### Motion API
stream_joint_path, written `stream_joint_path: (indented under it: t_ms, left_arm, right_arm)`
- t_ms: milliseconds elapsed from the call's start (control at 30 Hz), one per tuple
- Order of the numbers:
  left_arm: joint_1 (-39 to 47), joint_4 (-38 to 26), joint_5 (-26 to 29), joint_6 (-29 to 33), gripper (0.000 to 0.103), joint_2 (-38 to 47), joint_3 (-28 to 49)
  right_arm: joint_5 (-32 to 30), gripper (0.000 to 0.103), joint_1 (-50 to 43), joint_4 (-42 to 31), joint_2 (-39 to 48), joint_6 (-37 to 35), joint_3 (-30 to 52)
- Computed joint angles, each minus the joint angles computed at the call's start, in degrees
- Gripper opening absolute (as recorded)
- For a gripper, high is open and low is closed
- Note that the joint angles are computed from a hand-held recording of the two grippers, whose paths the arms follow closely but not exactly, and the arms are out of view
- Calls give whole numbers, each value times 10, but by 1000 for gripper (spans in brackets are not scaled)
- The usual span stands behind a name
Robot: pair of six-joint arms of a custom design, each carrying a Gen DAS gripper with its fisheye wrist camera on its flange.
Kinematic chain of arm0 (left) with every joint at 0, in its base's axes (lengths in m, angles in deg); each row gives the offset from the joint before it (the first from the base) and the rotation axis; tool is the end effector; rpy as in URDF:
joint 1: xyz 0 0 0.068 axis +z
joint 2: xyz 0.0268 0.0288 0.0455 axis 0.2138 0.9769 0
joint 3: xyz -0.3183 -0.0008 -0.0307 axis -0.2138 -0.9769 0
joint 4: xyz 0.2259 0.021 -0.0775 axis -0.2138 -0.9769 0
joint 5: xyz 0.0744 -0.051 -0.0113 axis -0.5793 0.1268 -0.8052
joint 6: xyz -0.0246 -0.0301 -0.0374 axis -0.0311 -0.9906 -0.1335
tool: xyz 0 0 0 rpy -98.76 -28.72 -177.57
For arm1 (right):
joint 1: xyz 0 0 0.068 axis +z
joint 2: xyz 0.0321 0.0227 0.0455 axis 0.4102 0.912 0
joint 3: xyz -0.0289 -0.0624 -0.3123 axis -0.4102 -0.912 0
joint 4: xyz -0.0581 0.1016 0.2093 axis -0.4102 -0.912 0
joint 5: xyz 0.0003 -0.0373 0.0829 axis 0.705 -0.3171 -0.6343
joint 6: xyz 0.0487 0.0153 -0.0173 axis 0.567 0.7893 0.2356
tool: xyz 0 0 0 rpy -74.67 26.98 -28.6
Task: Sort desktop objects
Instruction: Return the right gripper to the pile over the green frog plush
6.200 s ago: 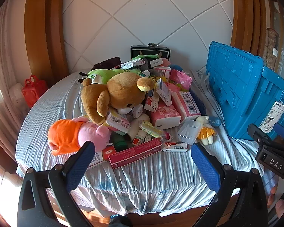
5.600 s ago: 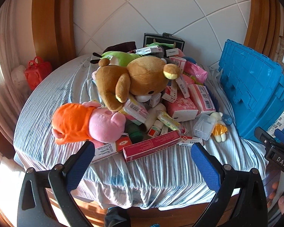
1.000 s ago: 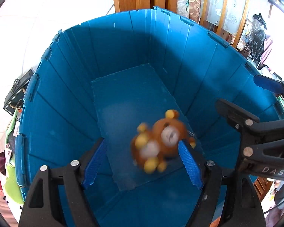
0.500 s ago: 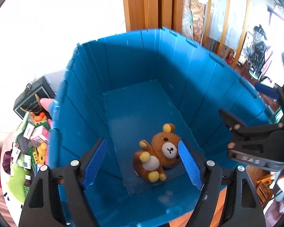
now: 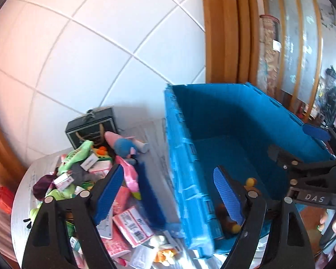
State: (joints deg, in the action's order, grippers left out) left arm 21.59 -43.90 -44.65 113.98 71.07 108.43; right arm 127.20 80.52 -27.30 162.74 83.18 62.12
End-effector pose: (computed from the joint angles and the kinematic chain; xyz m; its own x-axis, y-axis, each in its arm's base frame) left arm 0.1859 0.0109 0.3962 -0.4503 0.3630 -0.8158 0.5582 0.8275 0.0600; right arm 0.1197 0.1270 0.3743 -0.5385 0.1669 -0.8259 0.3818 0.9221 -0.0626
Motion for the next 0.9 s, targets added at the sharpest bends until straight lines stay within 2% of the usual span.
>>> stream_joint_path:
  t_ms: [67,200,333,433,533,733,900]
  left_arm:
    - [83,10,39,35,85,25,4]
    - [213,21,86,79,89,111,32]
    - [313,39,108,126,89,212,69]
    - [362,50,97,147,89,289,108]
    - [398,53,77,149,89,370,168]
    - [425,47,35,147,89,518,286]
    - [415,-10,15,164,89,620,377]
  right_arm:
    - [13,103,14,45,33,-19,24]
    - [5,103,20,179,92,-116,57]
    - [-25,103,21,291,173,-207,101]
    - [-76,103,13,347,242,-261,147]
    - [-127,103,5,361,320,-289,216]
    - [-207,103,-6,342,459,-291,354]
    - [-256,103,-23,299,567,-276,475]
